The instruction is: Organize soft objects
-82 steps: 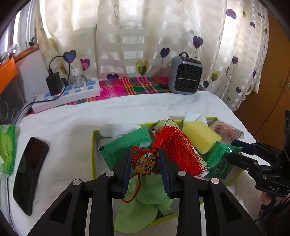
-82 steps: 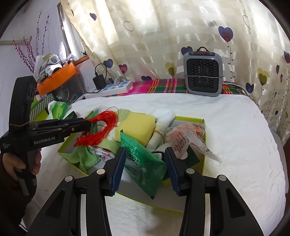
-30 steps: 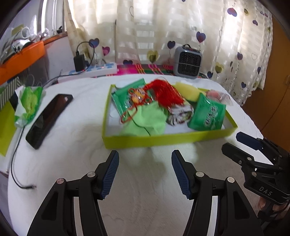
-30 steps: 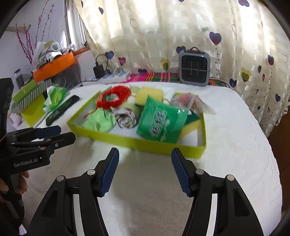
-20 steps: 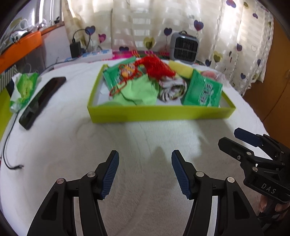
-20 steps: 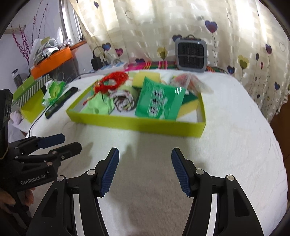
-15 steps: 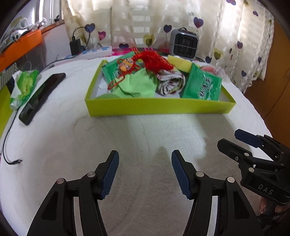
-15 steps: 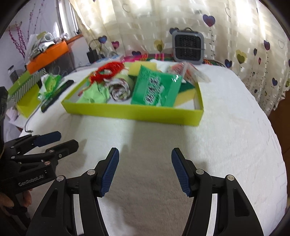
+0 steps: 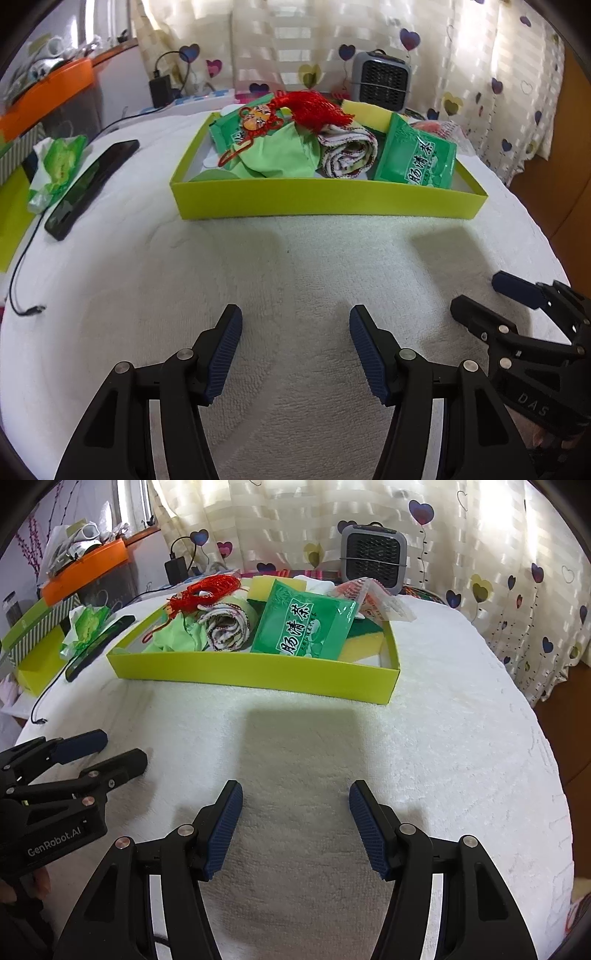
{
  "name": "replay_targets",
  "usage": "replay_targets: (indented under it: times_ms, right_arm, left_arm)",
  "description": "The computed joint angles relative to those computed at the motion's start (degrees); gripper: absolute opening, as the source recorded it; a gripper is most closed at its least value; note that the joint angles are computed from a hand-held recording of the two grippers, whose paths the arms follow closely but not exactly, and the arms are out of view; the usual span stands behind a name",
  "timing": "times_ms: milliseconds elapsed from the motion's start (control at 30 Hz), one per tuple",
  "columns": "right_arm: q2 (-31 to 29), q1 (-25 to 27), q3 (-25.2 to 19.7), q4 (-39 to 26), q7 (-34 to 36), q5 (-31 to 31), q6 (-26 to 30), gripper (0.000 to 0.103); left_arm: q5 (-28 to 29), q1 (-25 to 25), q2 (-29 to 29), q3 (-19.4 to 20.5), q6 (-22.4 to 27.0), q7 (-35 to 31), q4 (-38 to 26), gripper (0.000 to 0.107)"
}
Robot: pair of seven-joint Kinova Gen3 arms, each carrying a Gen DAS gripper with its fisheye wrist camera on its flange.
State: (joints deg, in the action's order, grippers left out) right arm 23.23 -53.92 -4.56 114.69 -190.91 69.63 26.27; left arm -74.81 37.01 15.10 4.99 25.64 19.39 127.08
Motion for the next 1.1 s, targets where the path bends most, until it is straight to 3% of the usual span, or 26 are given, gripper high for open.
replay_targets:
  times_ms: [100, 1100]
  right_arm:
    - [0.17, -0.34, -0.17, -0.27, 0.17, -0.94, 1.26, 0.065]
    - [0.43, -0.42, -0.68, -0.13, -1.57, -0.24, 2.25, 0.069]
  left_arm:
    - [-0.62, 1.67, 1.07, 0.46, 3.16, 1.32, -0.53, 0.061]
    - [-1.13, 1.11, 1.2, 1.34, 3.78, 2.79, -0.47, 0.061]
